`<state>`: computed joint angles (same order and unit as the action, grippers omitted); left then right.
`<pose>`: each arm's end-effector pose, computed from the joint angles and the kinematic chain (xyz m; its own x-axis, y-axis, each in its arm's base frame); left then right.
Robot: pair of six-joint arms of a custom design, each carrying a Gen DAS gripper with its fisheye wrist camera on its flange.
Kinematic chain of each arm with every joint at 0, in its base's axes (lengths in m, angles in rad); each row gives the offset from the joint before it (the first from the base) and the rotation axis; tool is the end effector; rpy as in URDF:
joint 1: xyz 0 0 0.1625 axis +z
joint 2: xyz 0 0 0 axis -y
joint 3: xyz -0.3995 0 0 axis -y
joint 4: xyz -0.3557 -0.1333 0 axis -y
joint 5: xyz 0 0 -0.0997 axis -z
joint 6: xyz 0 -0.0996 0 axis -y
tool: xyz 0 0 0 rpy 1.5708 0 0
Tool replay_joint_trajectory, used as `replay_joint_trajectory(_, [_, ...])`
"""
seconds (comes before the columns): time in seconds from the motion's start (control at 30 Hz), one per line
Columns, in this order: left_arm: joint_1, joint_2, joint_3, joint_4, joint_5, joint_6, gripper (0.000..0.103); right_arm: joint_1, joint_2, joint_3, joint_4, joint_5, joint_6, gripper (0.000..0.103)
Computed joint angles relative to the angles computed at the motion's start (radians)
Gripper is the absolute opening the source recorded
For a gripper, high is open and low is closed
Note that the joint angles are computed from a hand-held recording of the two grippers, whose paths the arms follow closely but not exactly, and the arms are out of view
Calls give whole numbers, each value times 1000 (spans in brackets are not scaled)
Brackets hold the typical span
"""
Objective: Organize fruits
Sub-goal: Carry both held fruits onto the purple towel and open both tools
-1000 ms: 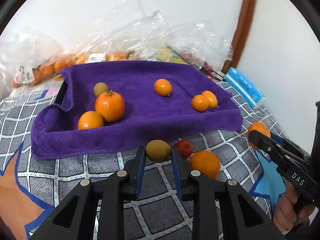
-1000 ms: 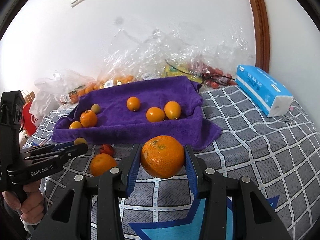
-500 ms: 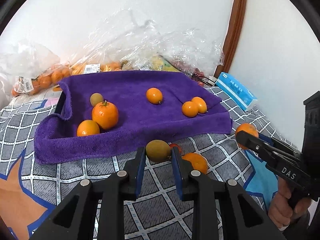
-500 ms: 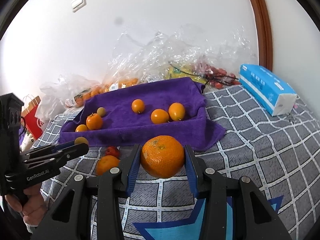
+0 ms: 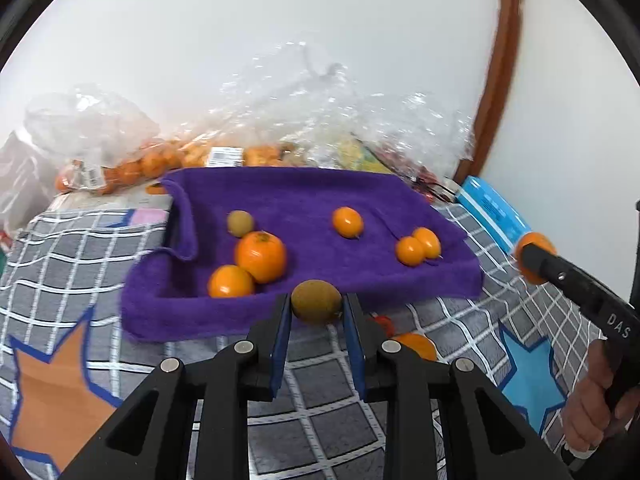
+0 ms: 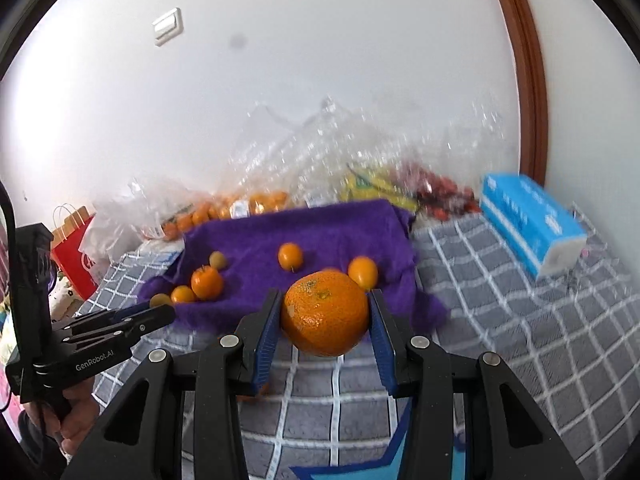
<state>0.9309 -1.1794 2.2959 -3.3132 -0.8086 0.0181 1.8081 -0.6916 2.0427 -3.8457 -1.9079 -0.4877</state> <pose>-0.0956 -0.4668 0.2122 -0.8129 0.1192 -0.5701 0.4987 0.6480 -0.5756 0.2199 -0.4821 0.0930 -0.7987 -0.2439 0.5500 -0.5841 0.5338 -0.6115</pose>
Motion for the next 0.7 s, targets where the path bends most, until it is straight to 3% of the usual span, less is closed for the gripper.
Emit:
replay_joint_trajectory(0.27, [-10, -75, -64, 107, 45, -25, 25, 25, 8, -126, 101, 15, 7, 42])
replay_joint_trajectory(0.43, [-1, -83, -96, 89, 87, -15, 25, 32, 18, -200, 157, 12, 6, 42])
replay_joint_trajectory(0.7, [58, -48, -196, 96, 49, -12, 25, 24, 51, -300, 228, 19, 22, 42])
